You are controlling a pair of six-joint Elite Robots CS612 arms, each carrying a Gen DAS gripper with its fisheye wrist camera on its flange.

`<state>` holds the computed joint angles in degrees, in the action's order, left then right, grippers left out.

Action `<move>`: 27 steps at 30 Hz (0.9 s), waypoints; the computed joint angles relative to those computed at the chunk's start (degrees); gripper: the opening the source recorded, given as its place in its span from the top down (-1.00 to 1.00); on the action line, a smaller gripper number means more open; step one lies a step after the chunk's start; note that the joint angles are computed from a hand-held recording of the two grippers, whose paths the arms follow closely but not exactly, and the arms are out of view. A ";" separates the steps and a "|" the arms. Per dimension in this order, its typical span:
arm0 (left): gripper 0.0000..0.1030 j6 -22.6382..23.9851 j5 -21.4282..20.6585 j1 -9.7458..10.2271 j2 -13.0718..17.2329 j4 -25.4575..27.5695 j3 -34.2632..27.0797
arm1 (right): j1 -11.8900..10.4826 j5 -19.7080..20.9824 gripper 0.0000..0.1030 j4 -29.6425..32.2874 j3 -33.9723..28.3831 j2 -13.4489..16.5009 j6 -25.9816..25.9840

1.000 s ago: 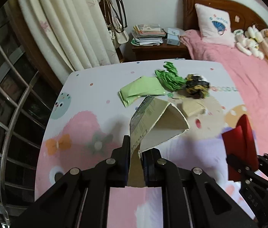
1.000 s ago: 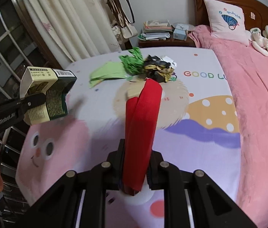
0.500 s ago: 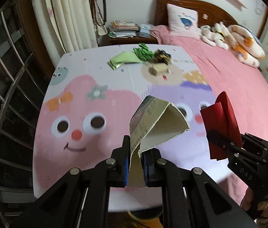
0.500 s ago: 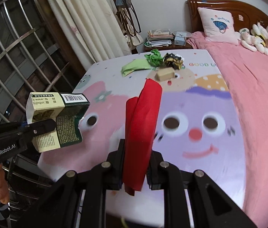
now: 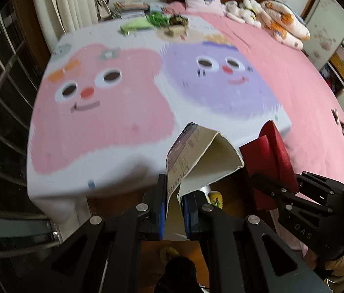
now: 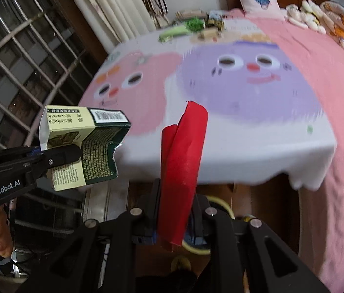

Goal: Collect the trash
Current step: 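Lift the red item and chocolate box off the table and carry them down over the bin, then open both grippers to drop the red item and chocolate box into the bin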

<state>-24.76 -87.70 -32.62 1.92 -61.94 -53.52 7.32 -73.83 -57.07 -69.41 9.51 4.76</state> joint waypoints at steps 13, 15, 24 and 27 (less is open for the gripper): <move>0.81 -2.33 -7.64 -1.15 7.28 10.42 -8.43 | 0.59 -1.04 0.66 13.27 -7.26 5.86 0.24; 0.81 -2.95 -8.28 -1.40 8.84 11.06 -9.18 | 0.35 -0.80 0.66 14.12 -8.14 7.31 0.39; 0.80 -5.06 -8.85 -2.38 15.74 9.36 -10.93 | -1.01 0.30 0.65 14.21 -12.31 15.81 1.32; 0.78 -6.07 -9.73 -2.58 17.97 8.05 -10.92 | -1.36 0.49 0.64 13.21 -13.32 18.46 2.06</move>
<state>-30.83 -97.43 -35.20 19.89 -53.89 -64.45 5.96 -73.34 -43.86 -82.73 27.97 6.82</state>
